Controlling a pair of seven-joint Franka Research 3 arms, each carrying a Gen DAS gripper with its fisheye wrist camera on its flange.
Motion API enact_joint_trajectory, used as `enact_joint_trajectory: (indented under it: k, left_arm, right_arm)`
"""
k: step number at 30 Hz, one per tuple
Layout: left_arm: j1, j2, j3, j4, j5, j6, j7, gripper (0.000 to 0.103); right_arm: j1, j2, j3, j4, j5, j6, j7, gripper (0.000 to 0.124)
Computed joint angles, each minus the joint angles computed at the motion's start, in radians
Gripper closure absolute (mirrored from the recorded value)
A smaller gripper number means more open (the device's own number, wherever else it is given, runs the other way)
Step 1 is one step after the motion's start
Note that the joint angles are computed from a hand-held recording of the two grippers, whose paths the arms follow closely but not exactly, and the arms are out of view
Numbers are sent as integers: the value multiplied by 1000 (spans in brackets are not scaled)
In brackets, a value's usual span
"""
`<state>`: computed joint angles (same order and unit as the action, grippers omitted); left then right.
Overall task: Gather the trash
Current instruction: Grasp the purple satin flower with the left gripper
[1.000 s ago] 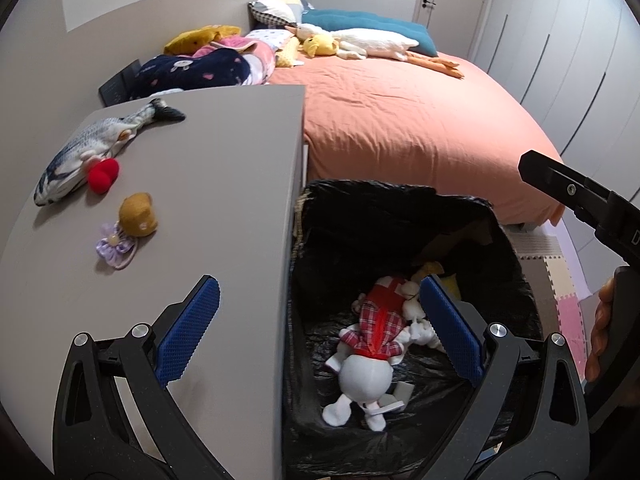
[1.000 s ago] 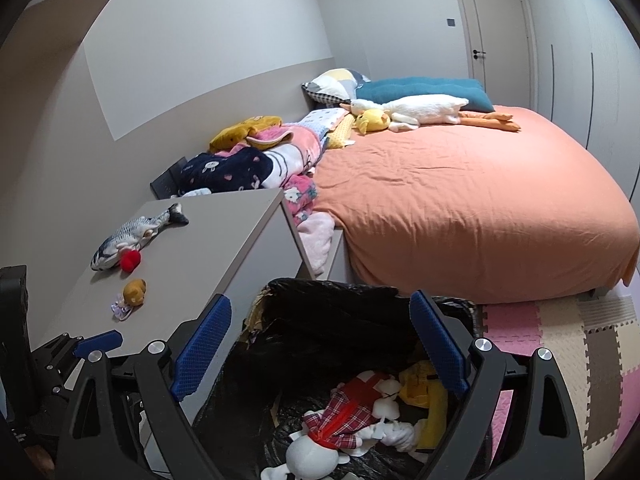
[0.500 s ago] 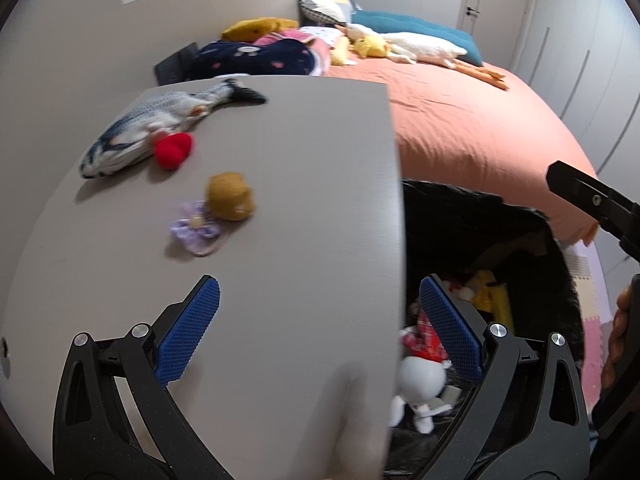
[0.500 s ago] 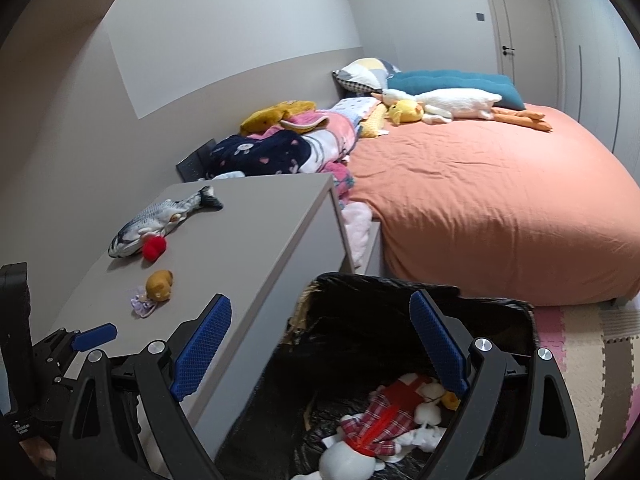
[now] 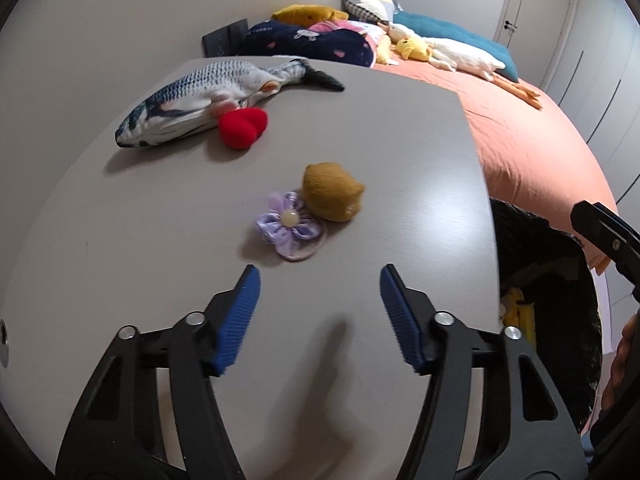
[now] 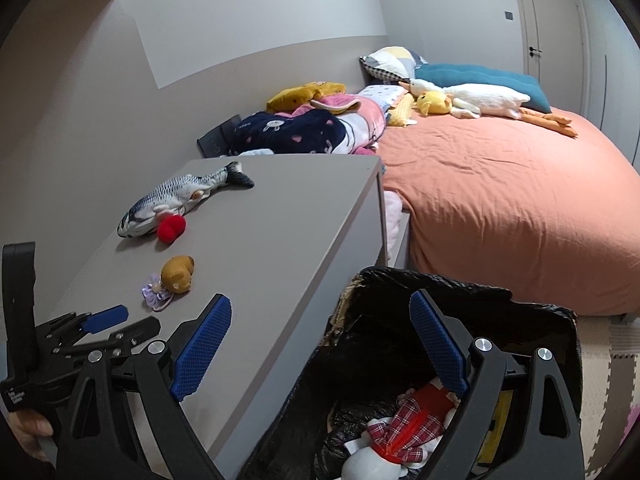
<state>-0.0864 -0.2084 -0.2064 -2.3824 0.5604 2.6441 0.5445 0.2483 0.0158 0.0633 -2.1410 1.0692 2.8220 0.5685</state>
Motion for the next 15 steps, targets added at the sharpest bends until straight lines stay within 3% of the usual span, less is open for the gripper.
enact_joint_trajectory:
  k: [9,15]
  left_arm:
    - [24,54,23,37,17,8,33,47]
    - [33,77,35,48,25,23,53,56]
  right_arm:
    - [10,41,19,31,-43,27,38,33]
    - [12,59,33,45,-61,35,44,33]
